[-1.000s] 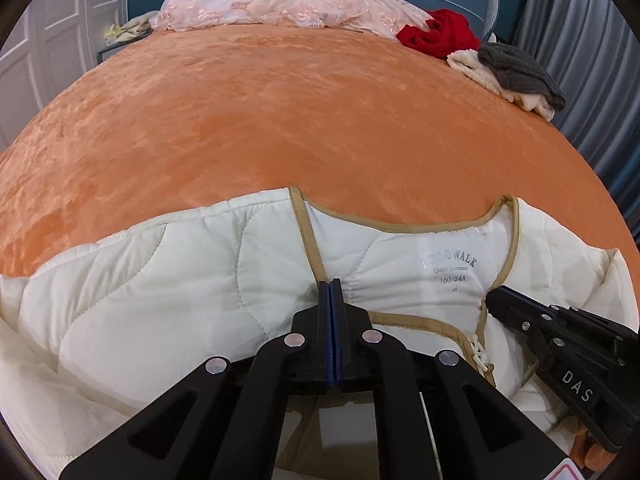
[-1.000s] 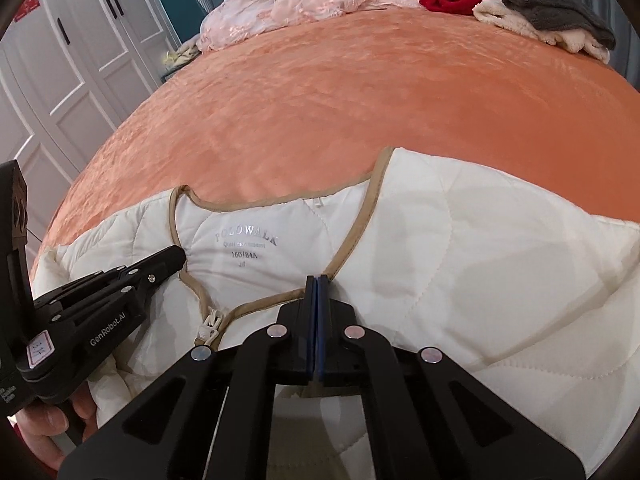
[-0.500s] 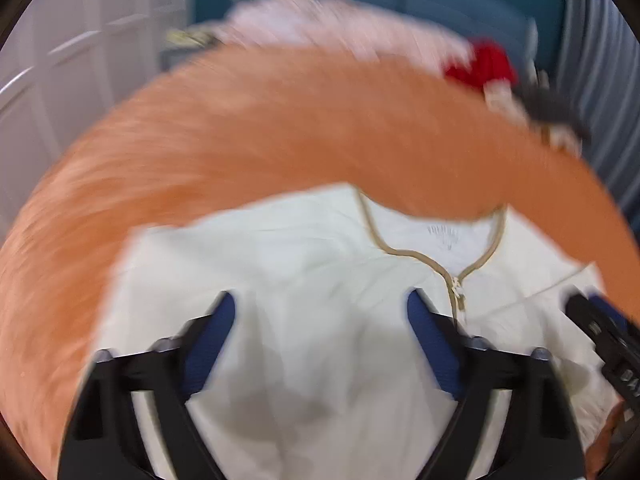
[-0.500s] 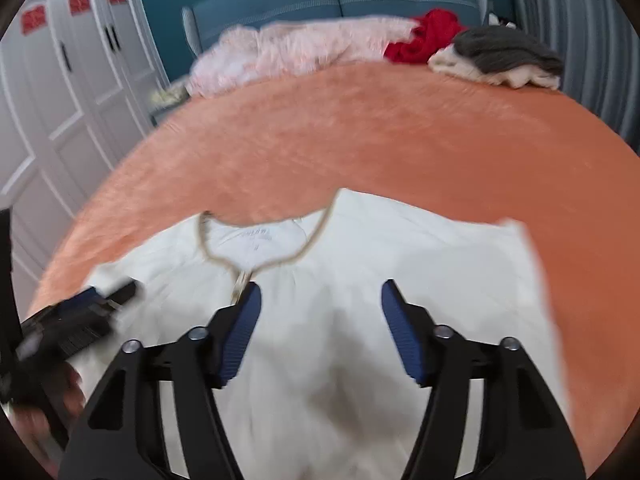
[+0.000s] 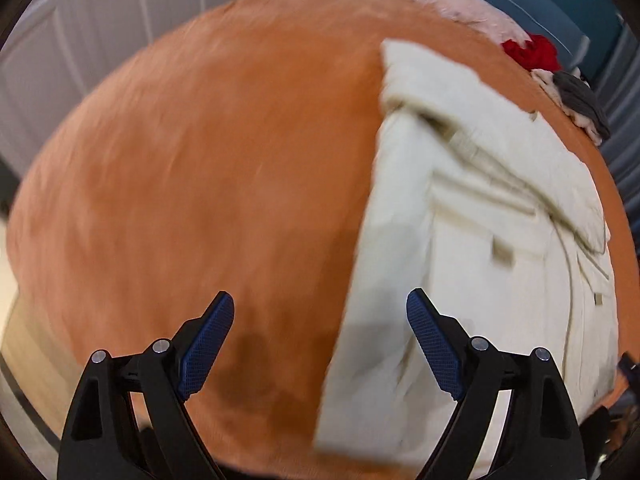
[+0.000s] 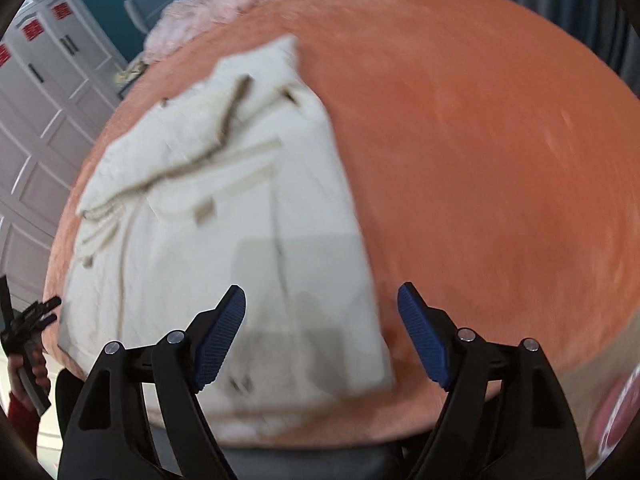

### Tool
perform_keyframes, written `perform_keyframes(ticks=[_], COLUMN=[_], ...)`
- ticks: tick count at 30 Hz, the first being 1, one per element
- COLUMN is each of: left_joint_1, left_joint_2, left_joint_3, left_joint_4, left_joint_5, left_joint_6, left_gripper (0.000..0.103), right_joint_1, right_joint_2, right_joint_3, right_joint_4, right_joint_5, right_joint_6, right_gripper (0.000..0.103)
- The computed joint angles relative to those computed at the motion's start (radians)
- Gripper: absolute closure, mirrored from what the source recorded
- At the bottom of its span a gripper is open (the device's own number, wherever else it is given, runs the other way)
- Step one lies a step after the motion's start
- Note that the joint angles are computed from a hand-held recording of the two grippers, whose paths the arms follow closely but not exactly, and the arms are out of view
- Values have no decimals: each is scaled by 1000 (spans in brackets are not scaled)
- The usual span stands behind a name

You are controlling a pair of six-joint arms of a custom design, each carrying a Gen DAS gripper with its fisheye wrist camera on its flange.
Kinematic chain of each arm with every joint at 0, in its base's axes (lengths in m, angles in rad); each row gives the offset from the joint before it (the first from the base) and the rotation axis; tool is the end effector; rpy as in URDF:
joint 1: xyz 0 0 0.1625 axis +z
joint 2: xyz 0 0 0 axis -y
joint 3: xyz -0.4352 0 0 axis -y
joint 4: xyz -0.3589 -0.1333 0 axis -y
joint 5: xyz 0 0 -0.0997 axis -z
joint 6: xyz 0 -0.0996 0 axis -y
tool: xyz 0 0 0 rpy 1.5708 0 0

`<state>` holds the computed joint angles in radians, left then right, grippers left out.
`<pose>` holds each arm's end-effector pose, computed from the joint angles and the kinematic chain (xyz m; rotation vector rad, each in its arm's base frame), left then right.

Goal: Fold large clothes
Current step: 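Lift the collar with both tools and fold it over onto the hem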

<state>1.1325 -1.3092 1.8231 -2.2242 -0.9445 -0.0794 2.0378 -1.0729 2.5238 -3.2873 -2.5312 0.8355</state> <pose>-0.0535 -0.5658 0.3404 0.3975 2.5139 -0.3828 0.2091 -0.2999 0.1596 -0.5892 -2.2722 0.9882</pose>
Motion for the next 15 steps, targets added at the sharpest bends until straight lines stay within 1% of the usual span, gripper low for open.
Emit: perform_keyframes(ticks=[1, 2, 3, 5, 6, 7, 8, 9, 10, 11, 12, 13, 14, 15], left_joint_1=[9, 19, 28, 19, 20, 18, 18, 13, 9, 9, 11, 11, 7, 1], left_joint_2=[-8, -16, -22, -29, -28, -28, -25, -20, -19, -22, -20, -21, -25, -35], left_joint_3=[5, 9, 16, 48, 54, 61, 61, 62, 66, 70, 64, 57, 53, 60], left_joint_4=[6, 19, 13, -37, -53, -57, -54, -61, -66, -61, -50, -28, -12, -12], left_joint_5=[-19, -40, -73, -74, -88, -97, -104, -97, -90, -103, -121, -138, -151, -154], left_joint_6=[-12, -36, -43, -43, -38, -49, -68, -70, -68, -59, -55, -56, -54, -46], left_gripper=[19, 19, 19, 20, 21, 26, 29, 31, 39, 46, 66, 84, 92, 95], right_joint_1=[3, -7, -15, -36, -45, -52, -52, -51, -50, -46, -46, -50, -51, -45], right_joint_2=[11, 27, 37, 80, 91, 111, 125, 139, 149, 149, 159, 163, 157, 146], right_joint_3=[19, 38, 47, 66, 77, 77, 74, 71, 67, 63, 62, 68, 68, 63], right_joint_4=[-20, -71, -113, -244, -284, -320, -336, -357, -367, -365, -400, -431, -426, -403], right_joint_5=[2, 20, 37, 79, 91, 98, 91, 83, 76, 72, 86, 110, 125, 134], right_joint_6=[28, 36, 33, 11, -1, -11, -12, -16, -12, -8, -24, -39, -38, -40], right_gripper=[27, 27, 27, 27, 27, 25, 25, 24, 24, 27, 33, 54, 73, 84])
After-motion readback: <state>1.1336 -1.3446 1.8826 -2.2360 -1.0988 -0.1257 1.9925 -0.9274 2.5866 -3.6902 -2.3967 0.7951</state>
